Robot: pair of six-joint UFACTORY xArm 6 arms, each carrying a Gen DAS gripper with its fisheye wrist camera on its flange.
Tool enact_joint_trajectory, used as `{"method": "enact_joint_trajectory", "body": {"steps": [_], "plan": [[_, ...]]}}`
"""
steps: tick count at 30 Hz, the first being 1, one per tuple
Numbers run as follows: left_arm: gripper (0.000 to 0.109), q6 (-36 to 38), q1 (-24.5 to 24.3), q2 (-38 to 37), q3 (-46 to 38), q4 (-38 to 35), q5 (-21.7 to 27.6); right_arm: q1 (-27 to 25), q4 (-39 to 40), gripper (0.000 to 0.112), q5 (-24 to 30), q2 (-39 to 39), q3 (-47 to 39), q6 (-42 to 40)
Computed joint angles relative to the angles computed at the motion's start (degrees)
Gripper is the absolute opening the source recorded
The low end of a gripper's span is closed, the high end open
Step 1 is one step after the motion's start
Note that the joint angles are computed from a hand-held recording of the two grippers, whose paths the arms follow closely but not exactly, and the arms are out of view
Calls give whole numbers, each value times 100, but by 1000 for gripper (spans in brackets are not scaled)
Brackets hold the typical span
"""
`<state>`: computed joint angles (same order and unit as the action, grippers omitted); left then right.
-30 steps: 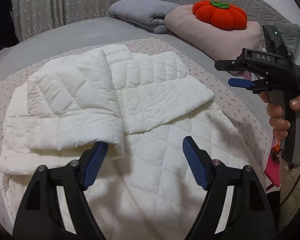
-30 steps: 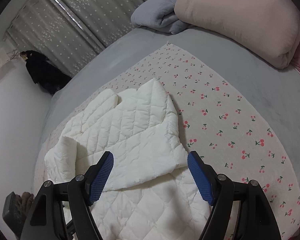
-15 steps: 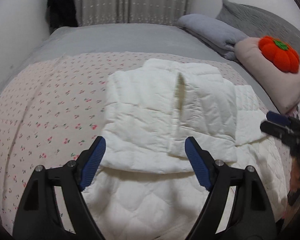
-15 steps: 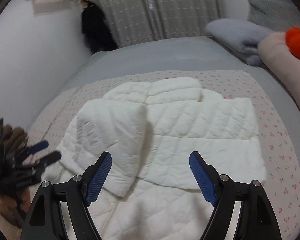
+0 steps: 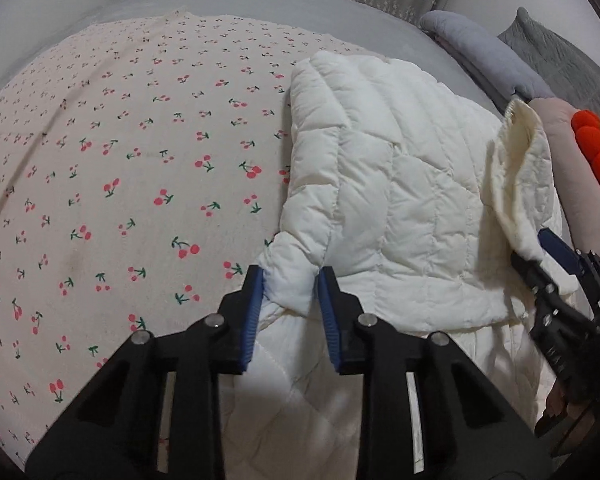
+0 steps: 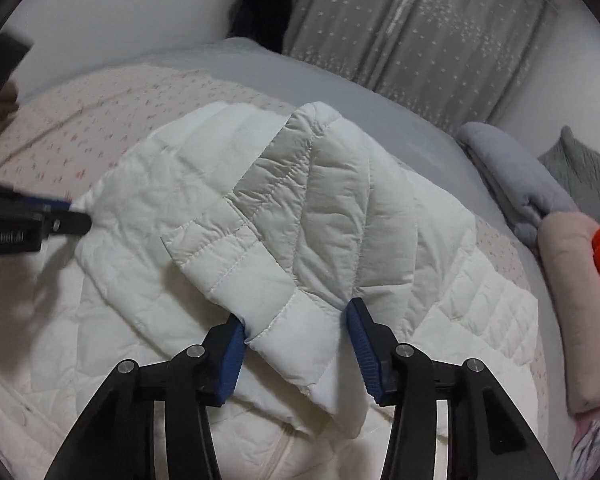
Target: Fold large clothes
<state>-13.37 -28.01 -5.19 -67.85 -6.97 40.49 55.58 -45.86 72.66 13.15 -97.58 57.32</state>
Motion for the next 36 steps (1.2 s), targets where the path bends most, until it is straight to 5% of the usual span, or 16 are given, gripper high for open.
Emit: {"method": "enact_joint_trajectory", "body": {"steps": [6, 12, 16, 21, 23, 25, 31, 33, 35, 36], "plan": [[25, -125, 43, -74, 105, 48, 27, -505, -67, 51, -373, -2088, 2025, 1761], [25, -565, 253, -169, 53, -68, 198, -1119, 623, 62, -785, -4240, 3842, 2370], [25, -517, 235, -391, 233, -276, -257, -1398, 1003, 62, -1540, -5134, 4744, 2787], [25, -43, -48, -335, 223, -279, -642, -1589, 1609, 59, -2272, -4654, 4647, 2354], [25, -666, -96, -45, -71, 468, -90, -1578, 1770, 39, -2272, -4253, 4432, 2135], [11, -1155, -81, 160, -191, 917, 156, -1347, 1635, 13, -1993, -3898, 4142, 2184], [6, -2144, -14, 331, -207, 2168, 142, -1352, 937, 10, -1790, -3233, 3688, 2383], [6, -1956, 41, 285, -152, 1983, 76, -1451, 1039, 10, -1892, -3094, 3662, 2330], [15, -1621, 128, 136, -85, 1619, 90, -1416, 1098, 11, -1805, -3125, 3626, 2298], [31, -1365, 172, 37, -16, 1393, 93, -1366, 1118, 15, -1730, -3200, 3604, 2237]]}}
